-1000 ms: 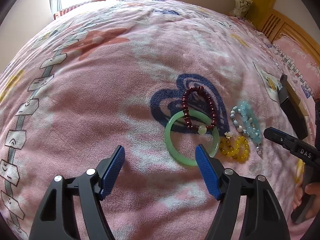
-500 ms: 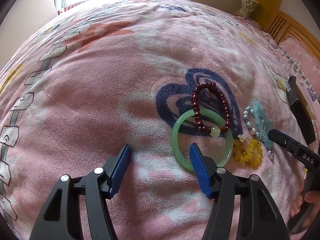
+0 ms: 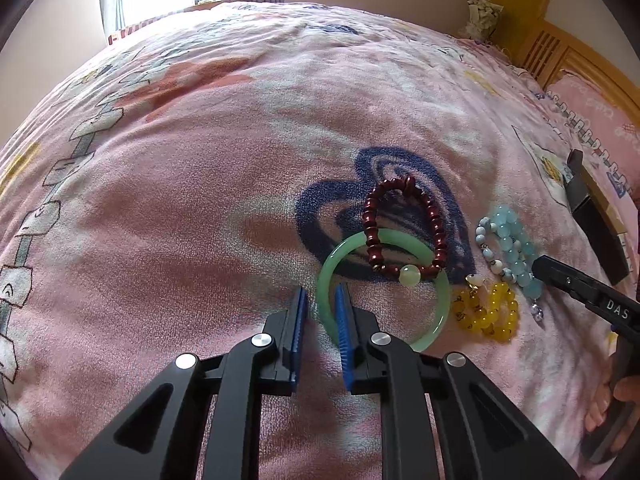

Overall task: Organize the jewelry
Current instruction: 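Grasp and lift the light blue bead bracelet with the right tool while left tool lifts the bangle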

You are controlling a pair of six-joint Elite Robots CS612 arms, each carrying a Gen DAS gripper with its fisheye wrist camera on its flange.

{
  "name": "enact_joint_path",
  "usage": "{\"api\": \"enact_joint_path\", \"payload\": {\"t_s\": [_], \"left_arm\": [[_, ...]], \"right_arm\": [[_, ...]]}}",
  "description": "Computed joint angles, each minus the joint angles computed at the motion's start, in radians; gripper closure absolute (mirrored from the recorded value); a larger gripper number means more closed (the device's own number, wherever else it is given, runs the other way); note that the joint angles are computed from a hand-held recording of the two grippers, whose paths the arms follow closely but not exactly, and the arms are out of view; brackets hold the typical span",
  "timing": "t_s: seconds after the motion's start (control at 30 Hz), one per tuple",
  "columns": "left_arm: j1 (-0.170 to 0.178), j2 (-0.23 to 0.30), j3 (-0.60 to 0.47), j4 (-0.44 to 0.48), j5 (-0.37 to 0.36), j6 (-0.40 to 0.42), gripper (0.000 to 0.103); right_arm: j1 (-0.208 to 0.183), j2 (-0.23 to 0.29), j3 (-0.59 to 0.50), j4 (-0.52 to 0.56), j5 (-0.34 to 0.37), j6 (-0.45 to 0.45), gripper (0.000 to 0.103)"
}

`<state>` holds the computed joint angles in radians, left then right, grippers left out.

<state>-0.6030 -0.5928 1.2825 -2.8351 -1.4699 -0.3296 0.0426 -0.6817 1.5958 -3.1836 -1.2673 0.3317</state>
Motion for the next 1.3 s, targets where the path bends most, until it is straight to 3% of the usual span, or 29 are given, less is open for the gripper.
{"api": "enact_joint_path", "payload": {"t_s": [0.23, 0.33, 0.5, 0.6, 1.07, 1.3], "left_arm": [[0.005, -0.002, 0.001, -0.009, -0.023, -0.015, 0.093], [0.004, 0.0, -0.003, -0.003, -0.025, -0.009, 0.093], [0.03, 0.024, -0.023, -0.023, -0.131, -0.058, 0.093], [0.037, 0.028, -0.021, -0.054, -0.154, -0.084, 0.093], [0.016, -0.007, 0.012, -0.093, -0.052, -0.064, 0.094], [0.017, -0.021, 0.024, -0.104, -0.035, -0.07, 0.094]], "right_arm": [[-0.003, -0.005, 0.004, -0.001, 0.006, 0.005, 0.09], [-0.007, 0.006, -0.006, 0.025, 0.044, 0.011, 0.09], [-0.02, 0.02, -0.005, -0.01, 0.097, 0.067, 0.089], [-0.024, 0.019, 0.0, -0.024, 0.108, 0.081, 0.09], [-0.033, -0.019, 0.033, -0.105, 0.098, 0.079, 0.09], [-0.041, -0.039, 0.052, -0.147, 0.103, 0.081, 0.09]]}}
